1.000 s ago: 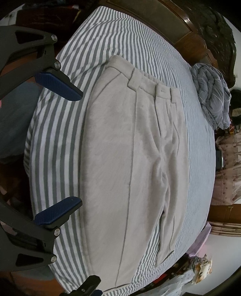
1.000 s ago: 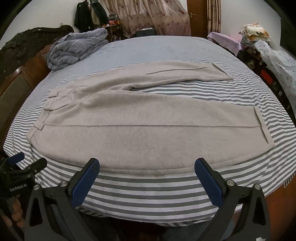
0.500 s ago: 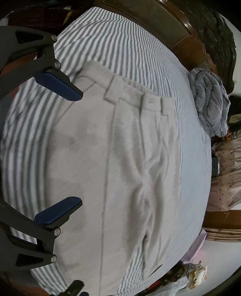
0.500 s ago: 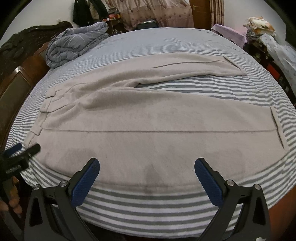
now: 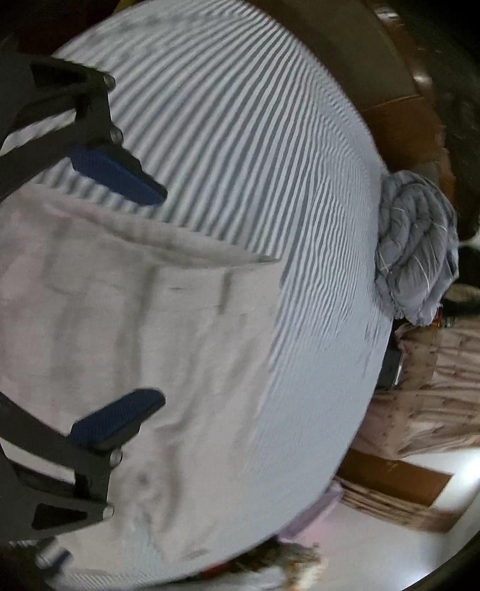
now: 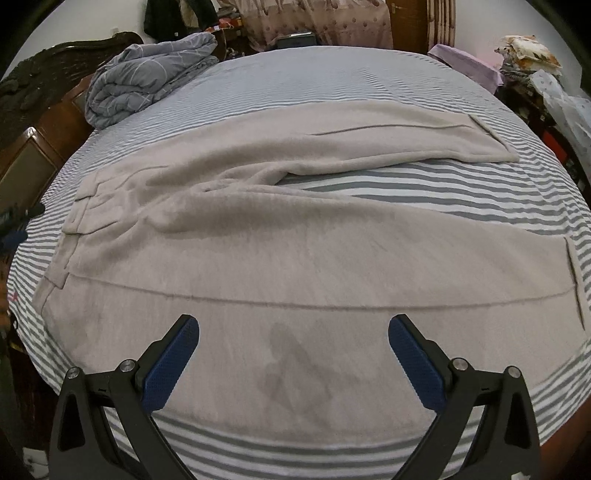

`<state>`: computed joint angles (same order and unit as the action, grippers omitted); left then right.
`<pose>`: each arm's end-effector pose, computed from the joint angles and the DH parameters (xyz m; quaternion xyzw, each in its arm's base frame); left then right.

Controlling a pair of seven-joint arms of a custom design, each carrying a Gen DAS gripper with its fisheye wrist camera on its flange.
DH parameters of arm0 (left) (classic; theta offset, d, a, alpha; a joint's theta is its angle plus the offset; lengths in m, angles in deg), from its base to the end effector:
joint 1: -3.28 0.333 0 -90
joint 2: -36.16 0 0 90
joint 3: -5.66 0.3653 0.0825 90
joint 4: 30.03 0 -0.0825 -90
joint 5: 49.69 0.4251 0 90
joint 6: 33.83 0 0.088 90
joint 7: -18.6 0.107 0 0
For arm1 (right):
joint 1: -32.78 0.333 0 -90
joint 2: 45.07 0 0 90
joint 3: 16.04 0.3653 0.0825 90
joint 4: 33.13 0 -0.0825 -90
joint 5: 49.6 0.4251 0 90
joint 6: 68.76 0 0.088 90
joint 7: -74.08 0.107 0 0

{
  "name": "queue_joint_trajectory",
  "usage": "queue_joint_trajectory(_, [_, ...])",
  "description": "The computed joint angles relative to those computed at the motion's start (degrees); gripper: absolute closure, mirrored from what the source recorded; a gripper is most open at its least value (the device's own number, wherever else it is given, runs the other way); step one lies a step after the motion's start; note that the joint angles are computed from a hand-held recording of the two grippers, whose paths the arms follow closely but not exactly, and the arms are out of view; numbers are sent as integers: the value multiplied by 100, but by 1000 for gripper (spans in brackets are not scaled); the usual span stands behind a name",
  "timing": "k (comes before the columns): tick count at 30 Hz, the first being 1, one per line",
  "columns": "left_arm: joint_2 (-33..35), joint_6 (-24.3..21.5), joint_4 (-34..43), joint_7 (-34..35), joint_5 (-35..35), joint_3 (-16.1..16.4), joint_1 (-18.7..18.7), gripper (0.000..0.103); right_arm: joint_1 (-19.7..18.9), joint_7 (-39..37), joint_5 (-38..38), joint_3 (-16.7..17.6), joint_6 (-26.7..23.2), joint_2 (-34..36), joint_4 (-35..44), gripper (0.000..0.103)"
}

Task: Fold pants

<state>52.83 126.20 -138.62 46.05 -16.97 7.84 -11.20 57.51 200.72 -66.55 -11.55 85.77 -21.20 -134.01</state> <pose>0.6855 -0.1773 0.4374 -0.7832 0.5236 -0.2600 0.2118 0.6519 0.3673 0.4099 -0.7107 0.6501 -0.1330 0.2335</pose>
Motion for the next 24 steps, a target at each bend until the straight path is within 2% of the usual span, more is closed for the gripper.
queue_joint_trajectory(1, [100, 115, 83, 299, -424, -150, 245, 16, -6, -44, 20, 19, -51, 80, 113, 1])
queue_joint_trajectory(3, [326, 380, 255, 993, -1288, -448, 667, 29, 1, -115, 38, 32, -119, 206, 286, 1])
queue_joint_trajectory(5, [532, 466, 448, 1568, -1954, -700, 967, 36, 20, -172, 43, 28, -164, 316, 429, 1])
queue_joint_trajectory(7, [835, 458, 756, 2327, -2788, -1194, 1455, 40, 49, -217, 40, 16, -259, 420, 571, 1])
queue_joint_trajectory(9, [1099, 461, 1018, 2756, -3327, -1458, 1728, 44, 78, -251, 33, -1, -346, 507, 682, 1])
queue_joint_trajectory(11, [1300, 394, 1237, 3012, -3695, -1577, 1841, 49, 85, -297, 47, -6, -425, 592, 786, 2])
queue_joint_trajectory(18, [1981, 238, 1989, 3980, -4863, -2074, 2264, 51, 13, -591, 237, 59, -660, 975, 1340, 1])
queue_joint_trajectory(22, [2249, 141, 2360, 4265, -5221, -2011, 2194, 55, -65, -950, 414, 112, -805, 1281, 1869, 2])
queue_joint_trajectory(24, [2385, 89, 2564, 4384, -5406, -1984, 2147, 62, -121, -1184, 525, 144, -891, 1510, 2282, 2])
